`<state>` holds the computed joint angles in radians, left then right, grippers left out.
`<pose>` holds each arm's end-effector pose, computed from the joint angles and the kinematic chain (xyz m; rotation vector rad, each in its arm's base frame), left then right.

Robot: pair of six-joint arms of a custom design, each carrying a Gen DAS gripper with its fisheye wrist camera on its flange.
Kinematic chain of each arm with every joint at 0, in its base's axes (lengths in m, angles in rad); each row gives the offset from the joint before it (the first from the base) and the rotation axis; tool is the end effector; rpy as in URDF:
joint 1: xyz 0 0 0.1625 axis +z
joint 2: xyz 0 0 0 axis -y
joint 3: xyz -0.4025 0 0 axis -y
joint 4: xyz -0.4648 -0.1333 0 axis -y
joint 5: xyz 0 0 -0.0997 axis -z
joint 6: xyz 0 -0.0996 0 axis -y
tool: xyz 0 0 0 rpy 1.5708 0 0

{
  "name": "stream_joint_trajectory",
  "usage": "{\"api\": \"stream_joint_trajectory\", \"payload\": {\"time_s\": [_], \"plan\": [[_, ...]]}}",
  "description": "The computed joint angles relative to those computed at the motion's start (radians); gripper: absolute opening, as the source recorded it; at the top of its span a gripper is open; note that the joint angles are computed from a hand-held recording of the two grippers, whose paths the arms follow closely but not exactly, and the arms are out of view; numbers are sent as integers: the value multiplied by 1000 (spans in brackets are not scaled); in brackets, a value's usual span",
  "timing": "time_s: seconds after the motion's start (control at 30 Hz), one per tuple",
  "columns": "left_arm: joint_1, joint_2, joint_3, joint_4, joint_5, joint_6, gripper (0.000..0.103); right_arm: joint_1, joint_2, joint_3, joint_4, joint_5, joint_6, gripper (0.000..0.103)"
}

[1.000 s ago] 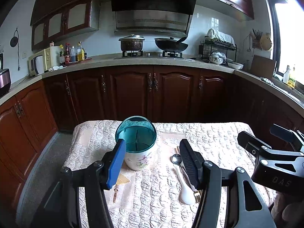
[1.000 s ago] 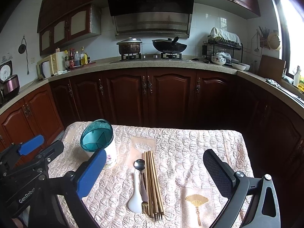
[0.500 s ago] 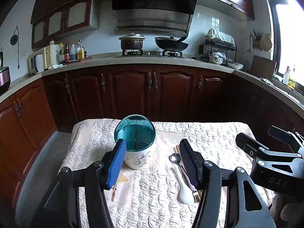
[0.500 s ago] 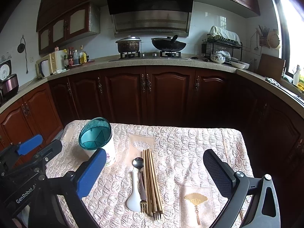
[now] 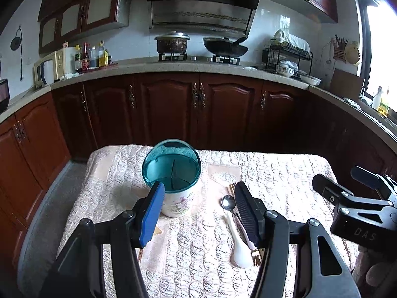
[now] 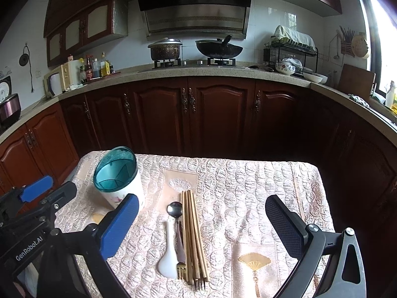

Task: Organize utensils
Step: 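Lower the left tool to the white ceramic spoon while the right tool reaches the chopsticks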

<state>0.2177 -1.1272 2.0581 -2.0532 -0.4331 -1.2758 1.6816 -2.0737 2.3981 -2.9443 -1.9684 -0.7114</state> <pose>-0.4614 -0.3312 0.0723 0.3991 2.1511 -1.2137 0.1357 -0.3631 0.4077 0.6566 -2.1604 1.1060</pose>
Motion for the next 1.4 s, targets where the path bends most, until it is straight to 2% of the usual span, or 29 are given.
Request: {"api": "stream_joint_trajectory", "payload": {"time_s": [0.07, 0.2, 0.3, 0.53, 0.6, 0.7, 0.77, 0.87, 1.03, 1.17, 1.2, 1.23, 1.33, 1.4], "plan": [[16, 8, 5, -51, -24, 37, 64, -25, 5, -6, 11, 18, -7, 103], [52, 28, 20, -169, -85, 113, 64, -114, 20, -28, 94, 90, 0, 103], [88, 52, 23, -240, -140, 160, 64, -169, 64, -43, 124, 111, -12, 101], [157, 133, 5, -395, -236, 306, 63, -259, 220, -92, 140, 158, -57, 83], [182, 162, -12, -431, -263, 344, 59, -259, 261, -109, 149, 147, -52, 80], [222, 203, -40, -478, -308, 394, 56, -265, 322, -150, 185, 146, -51, 71], [251, 235, -64, -494, -333, 413, 52, -268, 376, -191, 202, 129, -50, 56], [286, 270, -94, -511, -364, 440, 48, -277, 438, -249, 252, 129, -24, 45], [326, 322, -140, -522, -382, 473, 48, -270, 535, -311, 260, 96, -33, 39], [350, 349, -173, -511, -392, 491, 48, -268, 553, -324, 285, 121, -37, 30], [354, 353, -178, -512, -397, 495, 48, -265, 557, -325, 270, 108, -43, 28], [362, 361, -186, -515, -401, 504, 48, -259, 560, -327, 250, 62, -52, 25], [372, 371, -197, -524, -407, 521, 48, -269, 566, -337, 203, 9, -63, 24], [382, 384, -210, -523, -411, 532, 43, -287, 545, -332, 194, 23, -59, 24]]}}
